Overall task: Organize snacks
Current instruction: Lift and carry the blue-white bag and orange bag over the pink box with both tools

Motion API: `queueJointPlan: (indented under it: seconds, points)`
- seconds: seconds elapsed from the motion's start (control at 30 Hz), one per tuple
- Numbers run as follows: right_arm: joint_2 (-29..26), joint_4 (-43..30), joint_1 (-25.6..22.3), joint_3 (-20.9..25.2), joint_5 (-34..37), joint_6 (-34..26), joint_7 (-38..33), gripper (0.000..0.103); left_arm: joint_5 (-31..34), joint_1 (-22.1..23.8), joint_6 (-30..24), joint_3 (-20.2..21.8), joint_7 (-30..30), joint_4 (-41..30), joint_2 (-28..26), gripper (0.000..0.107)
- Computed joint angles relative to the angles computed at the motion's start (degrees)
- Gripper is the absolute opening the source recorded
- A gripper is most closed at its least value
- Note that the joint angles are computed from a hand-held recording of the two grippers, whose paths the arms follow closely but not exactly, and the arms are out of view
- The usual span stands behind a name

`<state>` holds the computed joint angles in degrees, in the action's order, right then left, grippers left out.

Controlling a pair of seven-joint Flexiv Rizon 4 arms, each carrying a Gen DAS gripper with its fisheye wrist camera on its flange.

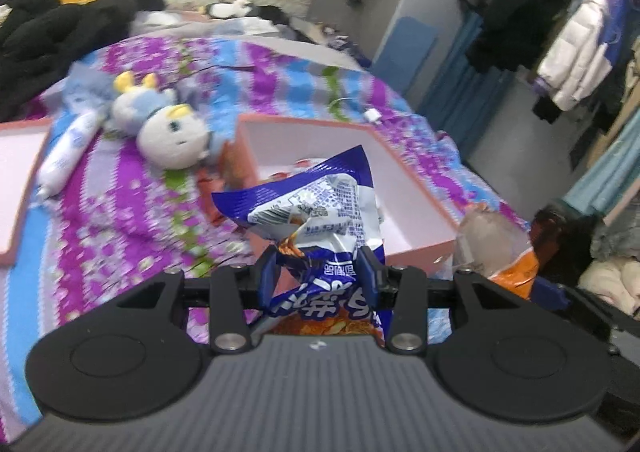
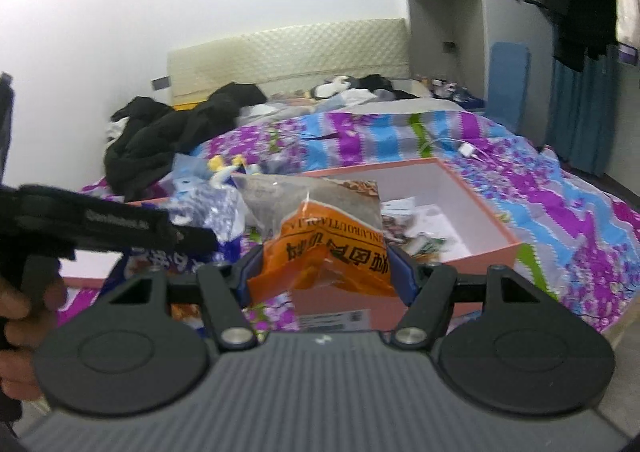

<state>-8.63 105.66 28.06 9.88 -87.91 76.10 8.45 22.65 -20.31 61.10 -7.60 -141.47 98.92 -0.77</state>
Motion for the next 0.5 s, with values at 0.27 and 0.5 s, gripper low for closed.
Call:
queueJointPlan:
  seconds: [0.27, 0.5]
  points:
    - [-4.38, -4.11, -1.43, -2.94, 4.37, 0.57, -6.94, 0.067, -6.22, -0.05, 0.15, 0.96, 12.81, -13.61, -12.29, 0.047]
    - [-11.24, -12.86, 0.84, -5.97, 16.77, 0.83, -18.12, 0.067, -11.66, -1.19, -3.01, 3.09, 20.72, -29.71, -26.4, 0.047]
